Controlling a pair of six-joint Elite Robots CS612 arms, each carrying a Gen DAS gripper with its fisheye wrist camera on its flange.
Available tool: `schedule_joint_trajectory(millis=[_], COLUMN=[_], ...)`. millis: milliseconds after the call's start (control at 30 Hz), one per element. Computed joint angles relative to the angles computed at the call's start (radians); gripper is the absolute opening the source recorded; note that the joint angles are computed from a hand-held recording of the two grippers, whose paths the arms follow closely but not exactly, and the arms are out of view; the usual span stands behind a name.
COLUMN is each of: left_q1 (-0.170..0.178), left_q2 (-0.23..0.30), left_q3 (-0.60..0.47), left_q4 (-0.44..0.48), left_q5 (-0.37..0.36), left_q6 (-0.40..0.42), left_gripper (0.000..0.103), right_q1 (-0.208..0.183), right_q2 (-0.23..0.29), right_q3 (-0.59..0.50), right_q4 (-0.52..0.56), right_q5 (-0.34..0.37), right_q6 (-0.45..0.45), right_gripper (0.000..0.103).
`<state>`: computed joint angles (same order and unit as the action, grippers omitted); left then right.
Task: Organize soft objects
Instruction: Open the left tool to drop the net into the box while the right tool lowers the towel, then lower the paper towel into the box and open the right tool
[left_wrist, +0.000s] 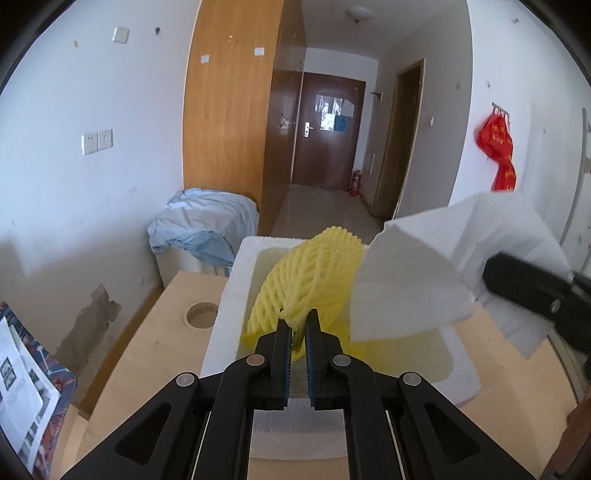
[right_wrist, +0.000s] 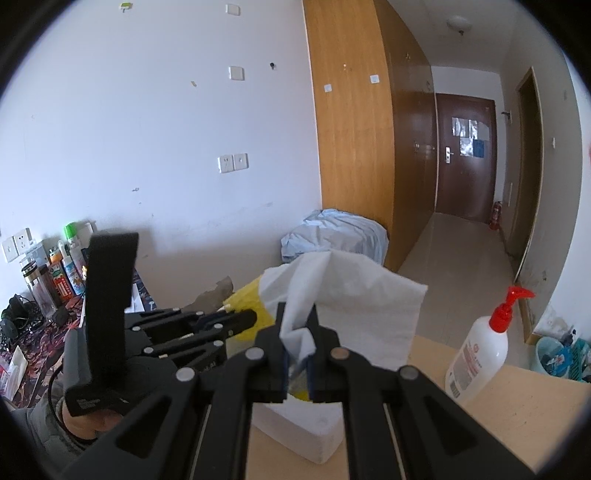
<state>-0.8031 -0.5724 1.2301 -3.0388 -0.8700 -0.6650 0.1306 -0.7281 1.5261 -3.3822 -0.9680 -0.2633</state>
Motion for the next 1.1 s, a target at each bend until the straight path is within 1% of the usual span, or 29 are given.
schedule_joint_trajectory(millis=[33, 67, 100, 133, 167, 200, 233, 267, 333, 467, 533, 567, 600, 633, 667, 767, 833, 933, 1000, 1100], left_q1=[-0.002, -0.004, -0.007, -0.010, -0.016, -0.022, -0.029, -0.032, -0.034, -0.033, -0.040, -0.045, -0.047, -0.047, -0.047, -0.053, -0.056, -0.058, -0.059, -0.058], left_q2=[0.000, -0.001, -0.002, -0.003, -0.003, -0.001, 0.001, 0.001, -0.005, -0.020, -0.025, -0.025, -0.030, -0.035, -0.040, -0.047, -0.050, -0.055, -0.057, -0.062], left_q3=[0.001, 0.004, 0.008, 0.012, 0.016, 0.022, 0.029, 0.035, 0.045, 0.070, 0.089, 0.095, 0.103, 0.111, 0.125, 0.144, 0.148, 0.163, 0.169, 0.181], left_q4=[0.004, 0.001, 0.003, 0.004, 0.000, -0.019, -0.056, -0.081, -0.087, -0.073, -0.101, -0.120, -0.109, -0.107, -0.135, -0.156, -0.133, -0.137, -0.143, -0.143], left_q5=[0.009, 0.010, 0.014, 0.029, 0.054, 0.096, 0.135, 0.149, 0.146, 0.129, 0.155, 0.177, 0.185, 0.179, 0.162, 0.184, 0.200, 0.206, 0.210, 0.217], left_q6=[0.001, 0.010, 0.015, 0.020, 0.024, 0.026, 0.036, 0.050, 0.053, 0.017, 0.022, 0.032, 0.020, 0.006, 0.007, 0.001, -0.013, -0.035, -0.031, -0.046], left_gripper=[0.009, 0.016, 0.033, 0.047, 0.075, 0.088, 0.089, 0.090, 0.090, 0.090, 0.090, 0.092, 0.095, 0.095, 0.095, 0.095, 0.095, 0.095, 0.095, 0.095], right_q1=[0.000, 0.000, -0.001, -0.001, -0.001, -0.001, 0.000, 0.001, 0.001, 0.002, 0.001, 0.001, 0.001, 0.002, 0.002, 0.004, 0.007, 0.007, 0.009, 0.018], right_q2=[0.000, 0.000, 0.000, 0.000, 0.000, 0.001, 0.001, 0.002, 0.002, 0.000, -0.002, -0.002, -0.002, -0.001, -0.001, -0.001, -0.001, 0.002, 0.007, 0.023], right_q3=[0.000, 0.000, 0.001, -0.001, -0.001, -0.002, -0.003, -0.005, -0.004, -0.006, -0.004, -0.004, -0.004, -0.006, -0.008, -0.006, -0.007, -0.013, -0.021, -0.046], right_q4=[0.001, 0.001, 0.001, 0.002, 0.003, 0.003, 0.004, 0.004, 0.005, 0.008, 0.006, 0.004, 0.001, 0.001, 0.002, 0.007, 0.007, 0.001, 0.016, 0.046], right_q5=[0.000, 0.000, -0.001, -0.001, -0.001, -0.001, -0.002, -0.003, -0.003, -0.002, -0.001, 0.001, 0.002, 0.002, 0.001, -0.001, -0.002, 0.014, 0.031, 0.024], right_q6=[0.000, 0.000, -0.001, 0.001, 0.004, 0.006, 0.007, 0.007, 0.006, 0.002, 0.001, 0.001, 0.003, 0.005, 0.004, -0.005, -0.011, -0.004, -0.007, -0.019], right_gripper=[0.009, 0.009, 0.009, 0.009, 0.009, 0.009, 0.009, 0.009, 0.009, 0.009, 0.009, 0.009, 0.009, 0.009, 0.009, 0.009, 0.009, 0.009, 0.009, 0.009])
